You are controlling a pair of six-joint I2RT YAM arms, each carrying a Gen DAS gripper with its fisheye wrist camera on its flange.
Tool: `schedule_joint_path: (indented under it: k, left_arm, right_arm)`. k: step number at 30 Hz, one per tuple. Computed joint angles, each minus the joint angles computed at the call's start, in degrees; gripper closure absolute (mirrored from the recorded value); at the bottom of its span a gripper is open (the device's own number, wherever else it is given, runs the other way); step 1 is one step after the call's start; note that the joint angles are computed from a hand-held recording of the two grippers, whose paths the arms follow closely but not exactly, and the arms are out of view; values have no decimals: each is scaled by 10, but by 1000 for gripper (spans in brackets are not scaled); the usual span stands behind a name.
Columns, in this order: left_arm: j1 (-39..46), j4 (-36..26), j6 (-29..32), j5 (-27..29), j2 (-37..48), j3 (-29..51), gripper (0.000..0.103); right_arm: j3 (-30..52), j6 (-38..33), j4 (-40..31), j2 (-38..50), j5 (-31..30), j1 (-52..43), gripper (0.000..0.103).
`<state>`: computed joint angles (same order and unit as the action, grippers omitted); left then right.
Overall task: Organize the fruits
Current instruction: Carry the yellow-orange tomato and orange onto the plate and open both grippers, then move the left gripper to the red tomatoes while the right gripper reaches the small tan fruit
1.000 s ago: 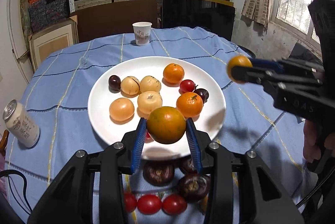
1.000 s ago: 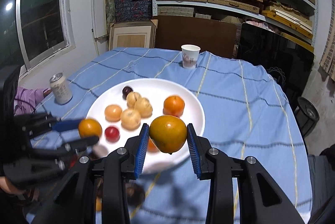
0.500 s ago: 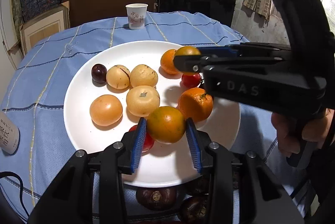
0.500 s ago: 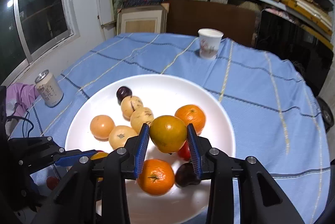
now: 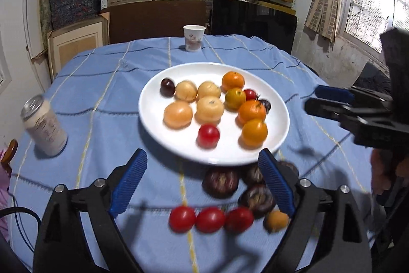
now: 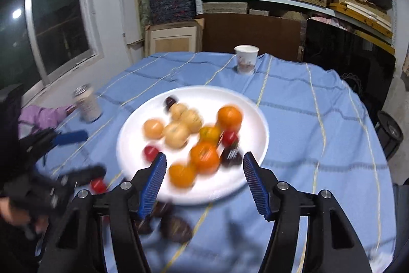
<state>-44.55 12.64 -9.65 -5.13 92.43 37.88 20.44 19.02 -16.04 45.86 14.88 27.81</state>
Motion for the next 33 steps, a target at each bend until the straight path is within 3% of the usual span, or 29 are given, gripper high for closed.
schedule_joint_path:
  k: [2, 5, 8, 10, 11, 16, 20, 30, 31, 32, 33]
  left_arm:
    - [3, 7, 0, -1, -26, -41, 16]
    - [8, 21, 1, 1, -45, -88, 15]
    - [6, 35, -5, -2, -47, -118, 16]
    - [-2, 45, -4, -14, -49, -132, 16]
    - [-7, 50, -2, -22, -49, -137, 16]
    - [-8, 65, -5, -36, -56, -152, 15]
    - [1, 63, -18, -31, -64, -156, 16]
    - [7, 55, -24, -28, -55, -147, 15]
    - [8, 53, -24, -28, -54, -145, 15]
    - [9, 52, -24, -27, -52, -144, 15]
    - [10, 53, -24, -26, -51, -144, 15]
  right_arm:
    - [-20, 59, -48, -43, 38, 81, 40]
    - [-34, 153, -79, -41, 106, 214, 40]
    - [-33, 253, -61, 50, 168, 342, 40]
    - [-28, 278, -33, 105, 181, 375, 45]
    - [-23, 286, -18, 131, 182, 382, 50]
    - [-16, 293, 44, 213, 155, 352, 51]
    - [-26, 286, 82, 225, 115, 324, 59]
    - [-14, 267, 110, 267, 72, 289, 61]
    - [-15, 265, 113, 268, 67, 285, 62]
    - [-16, 265, 114, 266, 67, 284, 73]
    - [-20, 262, 120, 262, 61, 281, 75]
